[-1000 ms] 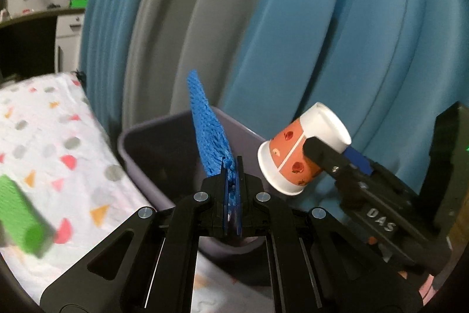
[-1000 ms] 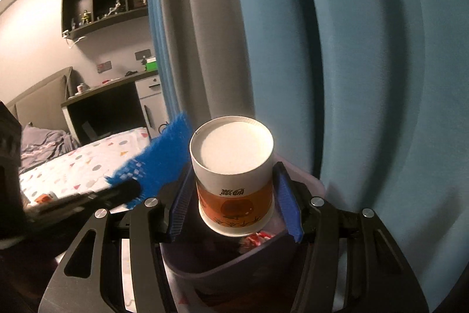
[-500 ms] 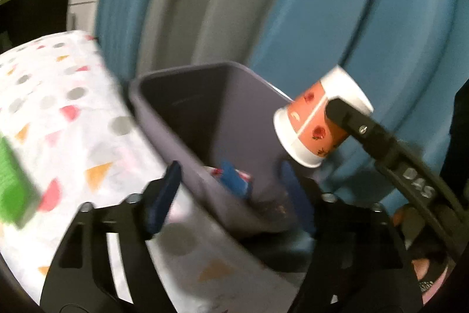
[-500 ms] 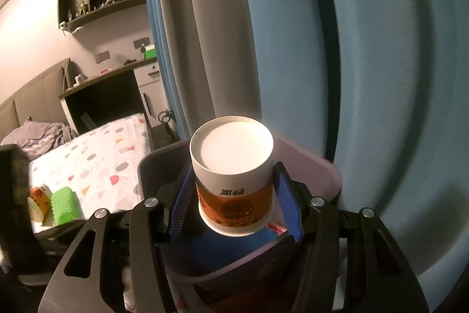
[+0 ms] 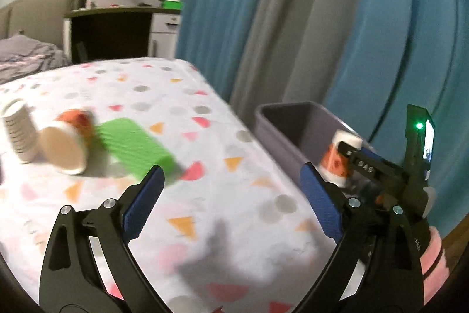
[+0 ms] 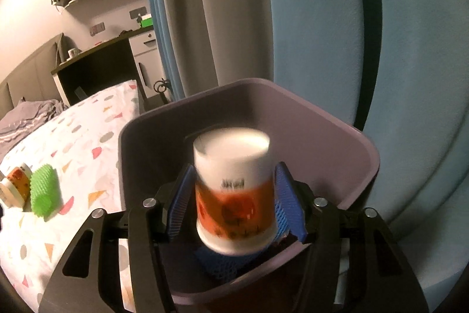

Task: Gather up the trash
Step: 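Open both tools to drop the blue net and paper cup into the bin, then move both tools back over the table toward the remaining trash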

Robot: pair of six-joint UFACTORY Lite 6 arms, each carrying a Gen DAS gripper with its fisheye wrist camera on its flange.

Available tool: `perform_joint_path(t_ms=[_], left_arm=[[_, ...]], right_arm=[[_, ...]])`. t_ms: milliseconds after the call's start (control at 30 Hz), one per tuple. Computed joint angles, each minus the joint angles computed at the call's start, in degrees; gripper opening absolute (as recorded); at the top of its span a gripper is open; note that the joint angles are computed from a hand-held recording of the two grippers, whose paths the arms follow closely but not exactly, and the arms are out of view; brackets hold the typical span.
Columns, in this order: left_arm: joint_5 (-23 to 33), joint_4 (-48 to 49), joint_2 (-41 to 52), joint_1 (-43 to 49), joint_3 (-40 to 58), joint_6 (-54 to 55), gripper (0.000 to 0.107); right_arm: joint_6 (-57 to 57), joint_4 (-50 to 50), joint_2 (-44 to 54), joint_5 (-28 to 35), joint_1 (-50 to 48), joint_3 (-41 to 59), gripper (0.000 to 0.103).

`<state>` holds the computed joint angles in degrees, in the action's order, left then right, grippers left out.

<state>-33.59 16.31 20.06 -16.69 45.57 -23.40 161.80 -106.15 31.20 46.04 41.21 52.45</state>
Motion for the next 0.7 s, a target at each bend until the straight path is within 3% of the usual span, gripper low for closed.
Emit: perform_joint_path(t_ms=[167,367,500,700], left_arm=[[0.2,-3.0,-4.6,3.3,-4.7,3.0,0.092],[-1.2,-5.7,-9.0,6.4,-9.6,6.3,0.092],[-1.8,-5.1,-12.2,10.1,-13.2,7.0,0.092],[-3.1,-3.2,-15.8,16.9,-17.6,7.9,0.095]], right_arm=[[-1.8,2.8,-1.7,0.4,1.2,-0.2,0.062],[-5.8,9.5,-6.8,6.4,9.4,-1.1,0.066],[-8.6,12.9,-7.3,11.4,16.7,1.7,0.075],[-11.8,14.6,-3.1,13.8,24.0,9.2,0.079]])
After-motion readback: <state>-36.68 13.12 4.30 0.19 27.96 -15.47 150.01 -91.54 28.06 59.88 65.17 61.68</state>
